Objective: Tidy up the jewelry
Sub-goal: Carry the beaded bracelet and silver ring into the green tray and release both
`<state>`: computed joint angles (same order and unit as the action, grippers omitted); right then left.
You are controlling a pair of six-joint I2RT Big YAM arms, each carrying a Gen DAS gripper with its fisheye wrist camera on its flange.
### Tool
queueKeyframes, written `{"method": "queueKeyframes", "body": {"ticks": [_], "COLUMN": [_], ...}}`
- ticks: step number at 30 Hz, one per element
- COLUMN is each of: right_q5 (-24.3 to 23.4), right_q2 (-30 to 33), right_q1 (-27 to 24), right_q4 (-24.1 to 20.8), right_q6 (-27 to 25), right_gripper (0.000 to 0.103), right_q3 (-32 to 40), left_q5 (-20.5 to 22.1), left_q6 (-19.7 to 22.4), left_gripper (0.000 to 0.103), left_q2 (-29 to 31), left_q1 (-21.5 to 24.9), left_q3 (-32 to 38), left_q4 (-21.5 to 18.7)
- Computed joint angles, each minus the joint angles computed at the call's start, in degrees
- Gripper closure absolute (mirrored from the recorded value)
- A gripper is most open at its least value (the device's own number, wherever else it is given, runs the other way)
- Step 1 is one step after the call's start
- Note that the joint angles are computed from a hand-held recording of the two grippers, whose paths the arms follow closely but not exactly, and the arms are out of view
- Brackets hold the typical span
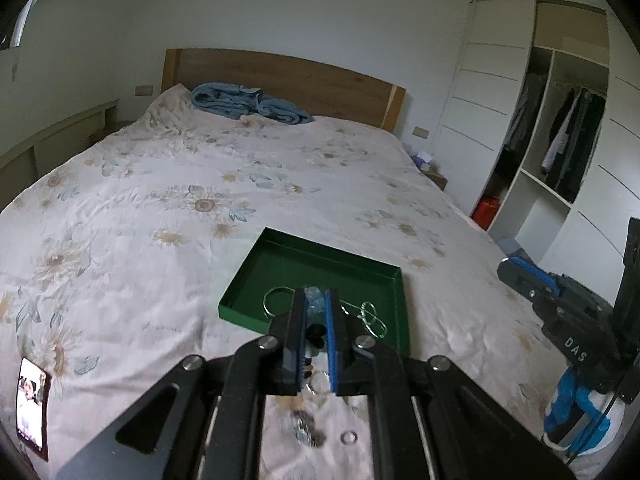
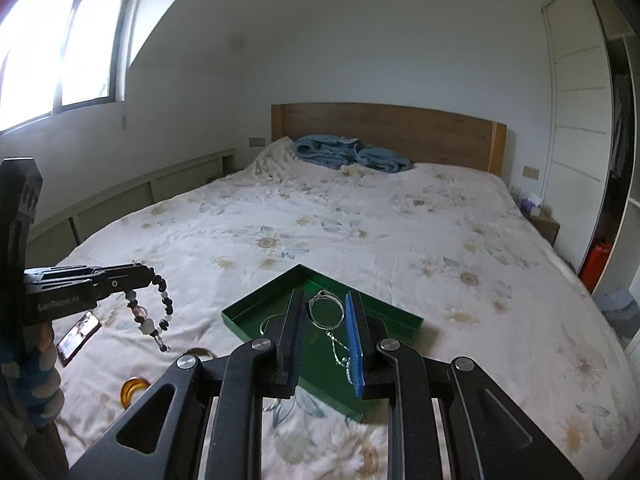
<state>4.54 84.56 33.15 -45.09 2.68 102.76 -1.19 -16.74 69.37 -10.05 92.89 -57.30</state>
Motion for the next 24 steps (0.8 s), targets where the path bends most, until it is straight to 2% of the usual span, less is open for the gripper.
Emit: {"method": "queueKeyframes", "body": {"ticks": [11, 18, 24], "right_q5": [-2.4, -4.5, -5.5], "right_q2": [11.9, 21.7, 28.3], "right_q1": [-2.8, -4.8, -5.6], "right_q4": [-2.0, -4.4, -7.6], "right_q6": [1.3, 2.9, 2.4], "right_gripper": [0.084, 0.084, 0.084], "right_q3": [7.3, 15.6, 20.6], "left_q5": [2.2, 3.5, 1.9], "left_q6": [1.8, 1.4, 2.2], "left_gripper": [0.095, 0.095, 0.095], "left_q2": [15.1, 25.3, 30.3], "left_q1": [3.2, 4.0, 2.7], "left_q3": [10.1, 17.9, 17.7], "left_q4": [0.2, -1.1, -1.7]}}
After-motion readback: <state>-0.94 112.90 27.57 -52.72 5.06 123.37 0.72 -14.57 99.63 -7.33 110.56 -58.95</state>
